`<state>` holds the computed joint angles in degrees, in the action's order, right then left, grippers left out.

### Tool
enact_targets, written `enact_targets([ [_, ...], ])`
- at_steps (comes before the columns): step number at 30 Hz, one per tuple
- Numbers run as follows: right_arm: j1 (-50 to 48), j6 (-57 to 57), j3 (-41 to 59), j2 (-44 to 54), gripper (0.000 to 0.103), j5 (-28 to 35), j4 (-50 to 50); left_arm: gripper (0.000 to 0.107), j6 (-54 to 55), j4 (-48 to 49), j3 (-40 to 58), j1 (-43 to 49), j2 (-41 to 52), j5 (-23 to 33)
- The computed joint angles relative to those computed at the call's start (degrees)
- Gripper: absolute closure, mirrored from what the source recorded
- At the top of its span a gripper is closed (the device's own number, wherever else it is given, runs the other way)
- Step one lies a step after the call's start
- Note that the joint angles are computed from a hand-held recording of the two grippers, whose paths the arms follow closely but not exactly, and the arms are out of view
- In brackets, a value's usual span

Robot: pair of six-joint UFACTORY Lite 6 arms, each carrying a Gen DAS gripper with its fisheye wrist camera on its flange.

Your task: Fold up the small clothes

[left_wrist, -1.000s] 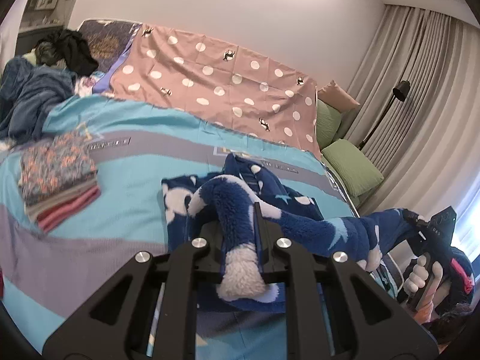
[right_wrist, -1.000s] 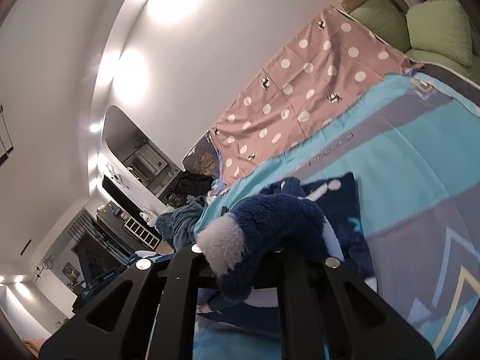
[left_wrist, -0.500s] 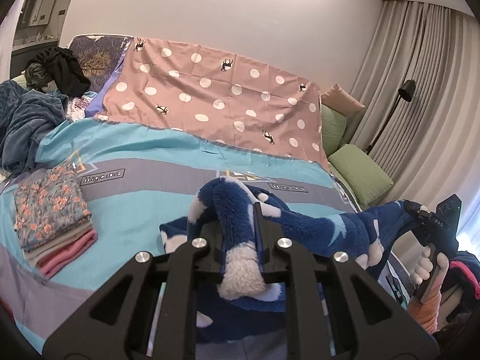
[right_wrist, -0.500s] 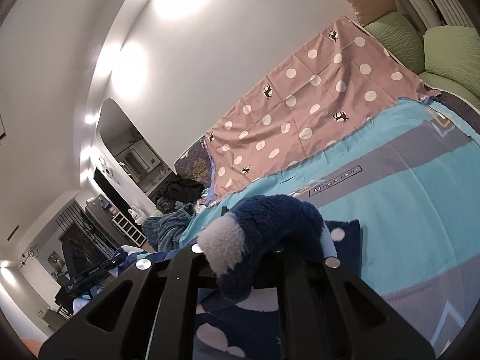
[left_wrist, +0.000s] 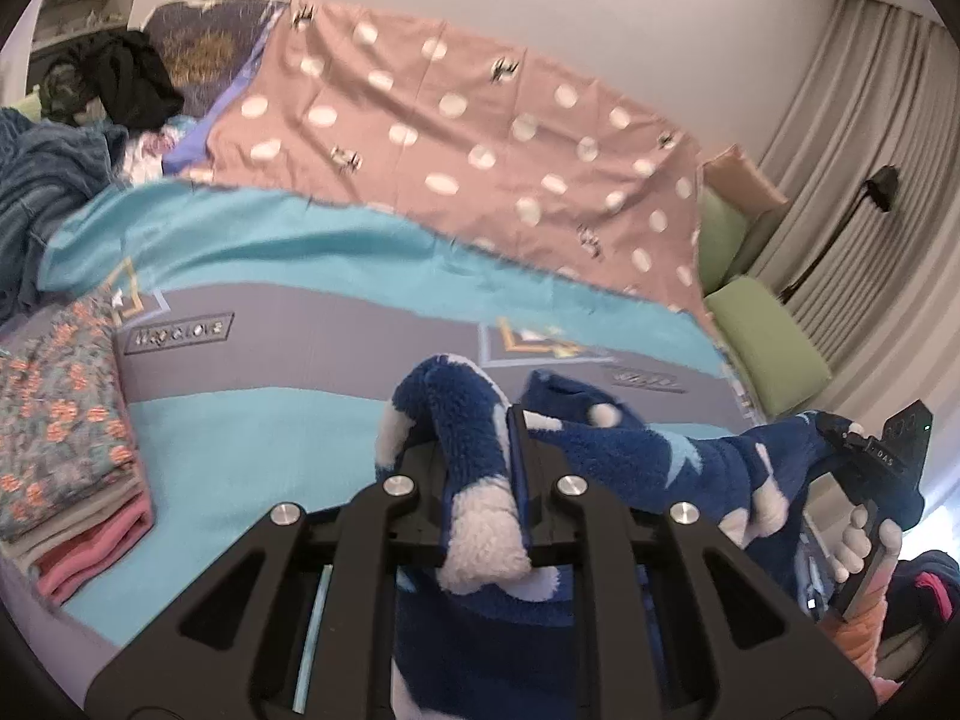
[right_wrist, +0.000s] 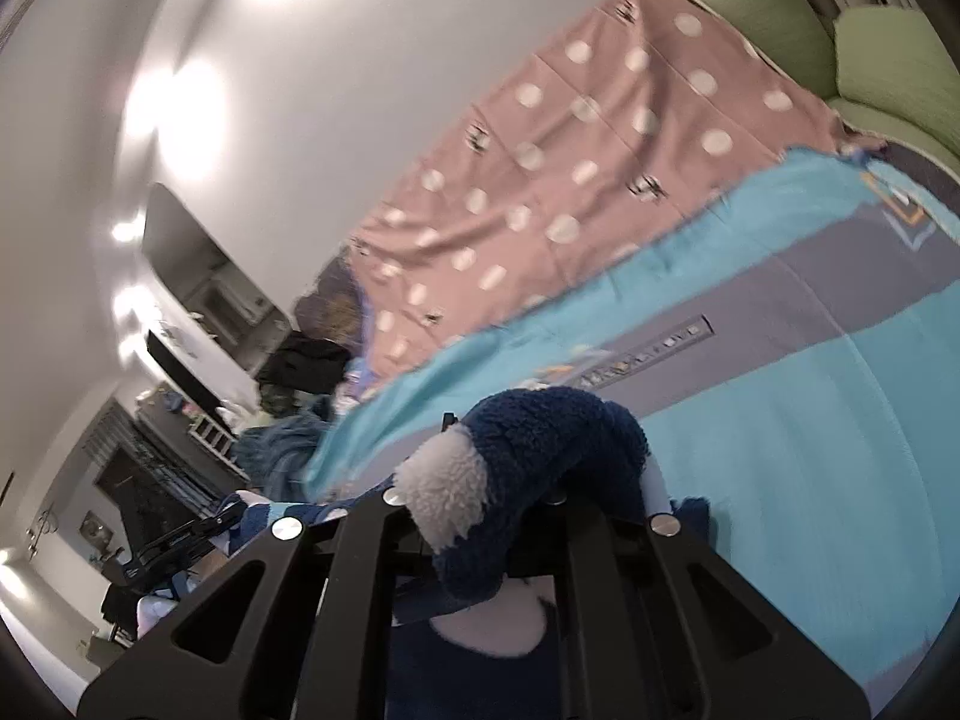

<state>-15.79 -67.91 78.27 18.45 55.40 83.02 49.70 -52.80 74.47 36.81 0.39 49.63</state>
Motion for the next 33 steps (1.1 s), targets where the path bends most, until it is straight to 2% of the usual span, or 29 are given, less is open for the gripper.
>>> enact_targets([
  [4,5.71,6.36,9.05,12.61,0.090,-8.45,-4.99,0.091,-1.62,2.54,2.60,-4.07,12.46,-6.65],
  [6,6.78,10.26,10.96,16.33,0.088,-10.11,-7.44,0.091,-3.00,3.84,3.59,-5.30,18.43,-9.40],
  [8,7.21,9.86,10.30,17.57,0.087,-10.77,-7.39,0.090,0.04,0.80,2.27,-5.26,20.91,-10.98],
  [10,7.04,8.55,9.20,16.85,0.083,-10.93,-6.53,0.090,3.58,-2.49,1.21,-4.34,20.61,-10.75],
  [12,6.90,8.73,8.97,15.88,0.067,-11.21,-6.73,0.090,4.90,-3.70,0.48,-3.54,19.32,-10.14],
  [14,7.42,7.12,5.71,11.98,0.067,-13.65,-6.55,0.089,5.00,-3.58,-0.35,-3.28,17.58,-10.10],
  [16,7.64,3.99,1.84,7.07,0.067,-14.85,-5.53,0.083,6.31,-4.34,-2.80,-2.79,12.83,-9.51],
  [17,7.64,2.68,0.33,4.94,0.067,-15.12,-5.08,0.075,6.58,-4.56,-3.65,-2.59,10.96,-9.19],
  [18,7.56,1.51,-1.23,2.58,0.067,-15.11,-4.85,0.055,7.11,-4.79,-5.57,-2.51,7.77,-10.01],
  [20,8.39,-0.51,-2.91,-1.24,0.067,-14.14,-4.71,0.045,6.56,-2.58,-8.99,-4.37,0.70,-15.98],
  [22,9.78,-1.72,-3.50,-3.46,0.066,-11.03,-6.23,0.044,7.06,-1.28,-10.68,-5.83,-3.80,-17.67],
  [25,13.55,-2.75,-2.29,-3.47,0.066,-7.15,-9.60,0.043,9.18,-2.52,-10.74,-7.94,-6.20,-14.54],
  [29,19.18,-2.88,-0.60,-2.25,0.065,-10.37,-14.10,0.042,8.25,4.02,-10.05,-18.75,-5.78,-17.33],
  [33,22.96,-0.69,0.60,-0.61,0.057,-12.77,-19.90,0.039,7.24,9.78,-8.15,-27.14,-1.61,-17.65],
])
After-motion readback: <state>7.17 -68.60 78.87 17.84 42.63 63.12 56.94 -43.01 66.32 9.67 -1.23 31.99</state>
